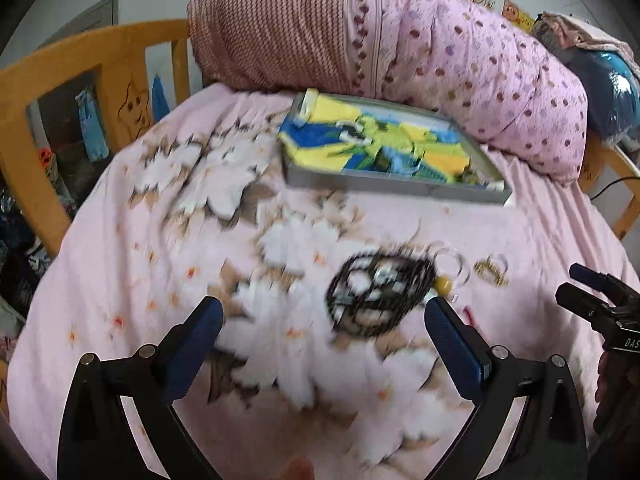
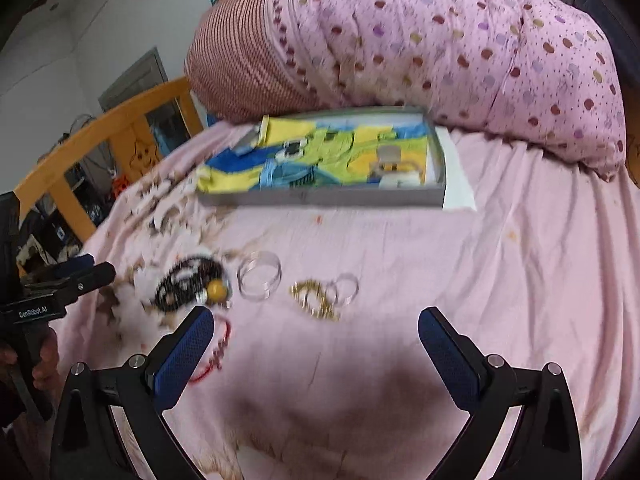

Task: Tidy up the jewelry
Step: 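Move both open tools back over the remaining jewelry, then grasp the black bead necklace with the left tool while the right tool grasps the red string bracelet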

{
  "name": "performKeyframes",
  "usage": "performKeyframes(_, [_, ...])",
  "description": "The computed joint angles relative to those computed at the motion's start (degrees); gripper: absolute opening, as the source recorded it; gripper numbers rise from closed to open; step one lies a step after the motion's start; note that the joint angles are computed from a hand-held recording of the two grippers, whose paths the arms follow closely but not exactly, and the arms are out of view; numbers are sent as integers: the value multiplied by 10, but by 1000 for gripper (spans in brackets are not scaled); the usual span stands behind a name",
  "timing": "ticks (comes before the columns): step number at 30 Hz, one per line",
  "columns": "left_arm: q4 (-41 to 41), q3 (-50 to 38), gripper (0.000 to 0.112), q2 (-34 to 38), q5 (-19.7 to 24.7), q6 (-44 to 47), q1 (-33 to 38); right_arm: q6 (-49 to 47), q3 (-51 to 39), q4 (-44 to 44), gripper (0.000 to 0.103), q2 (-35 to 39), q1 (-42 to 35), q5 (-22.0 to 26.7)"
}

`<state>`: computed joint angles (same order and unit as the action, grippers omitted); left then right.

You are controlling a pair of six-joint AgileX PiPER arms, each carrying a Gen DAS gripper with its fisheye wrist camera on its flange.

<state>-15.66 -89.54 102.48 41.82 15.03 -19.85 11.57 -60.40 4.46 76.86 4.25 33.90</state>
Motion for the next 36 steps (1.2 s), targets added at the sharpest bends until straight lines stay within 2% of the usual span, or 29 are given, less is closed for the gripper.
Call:
performKeyframes(5, [-9, 71, 99, -25, -32, 25, 4, 28, 20, -45, 103, 5, 26, 4])
performKeyframes(7, [-15, 90, 99, -27, -38, 29, 6, 17, 28, -33, 103, 6, 23, 3])
performKeyframes(12, [-30, 109, 99, -23, -40, 36, 8, -29, 43, 18, 103, 5, 13, -3])
performKeyframes(19, [-31, 88, 99, -6, -38, 58, 7, -132, 39, 130, 103, 14, 13, -8])
performKeyframes(22, [-56, 56, 99, 19, -21, 102, 12, -175, 28, 166, 103, 28, 26, -4])
performKeyframes(25, [-88, 5, 99, 56, 18, 162, 19, -203, 18, 187, 103, 40, 42, -3])
performKeyframes(31, [-90, -65, 98, 104, 47, 210, 14, -159, 2, 132, 102, 65, 80, -15])
performKeyframes(34, [-87, -112, 97, 139, 69, 203, 15, -124, -10, 95, 84, 83, 91, -17])
performKeyframes(36, [-89, -143, 94, 160, 88, 199, 16, -114, -16, 86, 81, 94, 95, -18])
